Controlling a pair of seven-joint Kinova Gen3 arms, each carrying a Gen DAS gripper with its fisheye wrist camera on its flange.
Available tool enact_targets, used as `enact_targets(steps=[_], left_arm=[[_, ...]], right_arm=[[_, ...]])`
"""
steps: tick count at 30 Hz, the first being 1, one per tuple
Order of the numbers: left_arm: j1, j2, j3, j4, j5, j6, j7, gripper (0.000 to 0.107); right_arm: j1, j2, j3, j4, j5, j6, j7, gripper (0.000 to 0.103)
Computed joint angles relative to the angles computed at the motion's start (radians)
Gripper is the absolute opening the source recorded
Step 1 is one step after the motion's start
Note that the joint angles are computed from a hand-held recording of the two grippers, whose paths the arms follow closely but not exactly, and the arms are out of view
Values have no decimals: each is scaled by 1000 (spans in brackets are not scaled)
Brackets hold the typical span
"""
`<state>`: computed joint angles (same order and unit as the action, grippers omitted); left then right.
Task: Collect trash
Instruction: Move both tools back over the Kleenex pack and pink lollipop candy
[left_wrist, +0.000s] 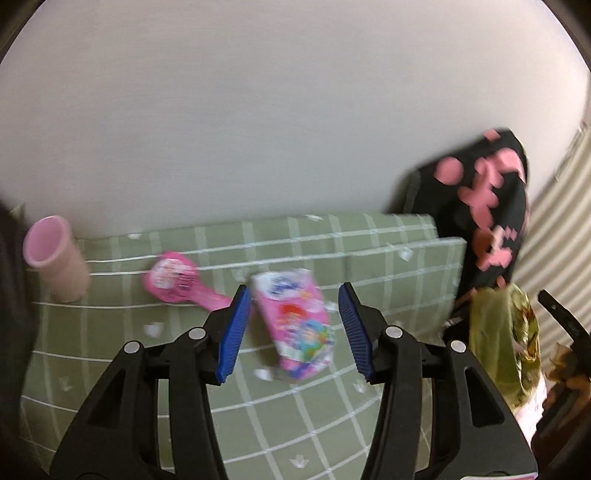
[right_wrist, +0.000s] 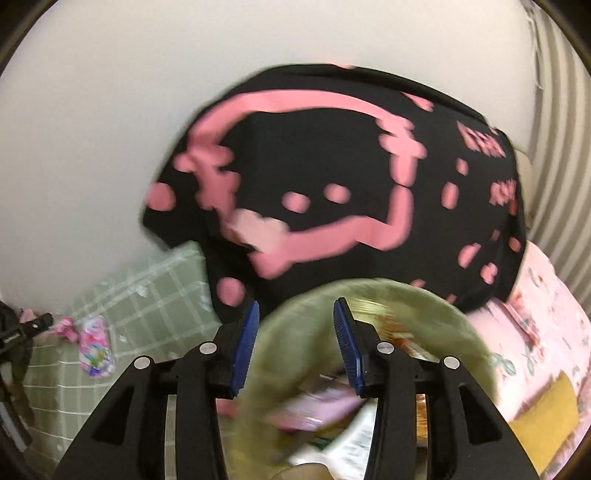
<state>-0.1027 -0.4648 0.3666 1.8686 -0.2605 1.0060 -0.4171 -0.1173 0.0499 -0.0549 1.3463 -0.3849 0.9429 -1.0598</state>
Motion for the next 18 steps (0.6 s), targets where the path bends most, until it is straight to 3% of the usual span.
enact_targets(steps=[9,18], left_arm=[[-70,-129,-51,61,8,128,6,47],[-99,-205,-85,114,44,163,-53,48]], right_arm=[[-106,23,-75,35,-44,2,21,40],[-228,76,-133,72,-3,-3,-9,40]])
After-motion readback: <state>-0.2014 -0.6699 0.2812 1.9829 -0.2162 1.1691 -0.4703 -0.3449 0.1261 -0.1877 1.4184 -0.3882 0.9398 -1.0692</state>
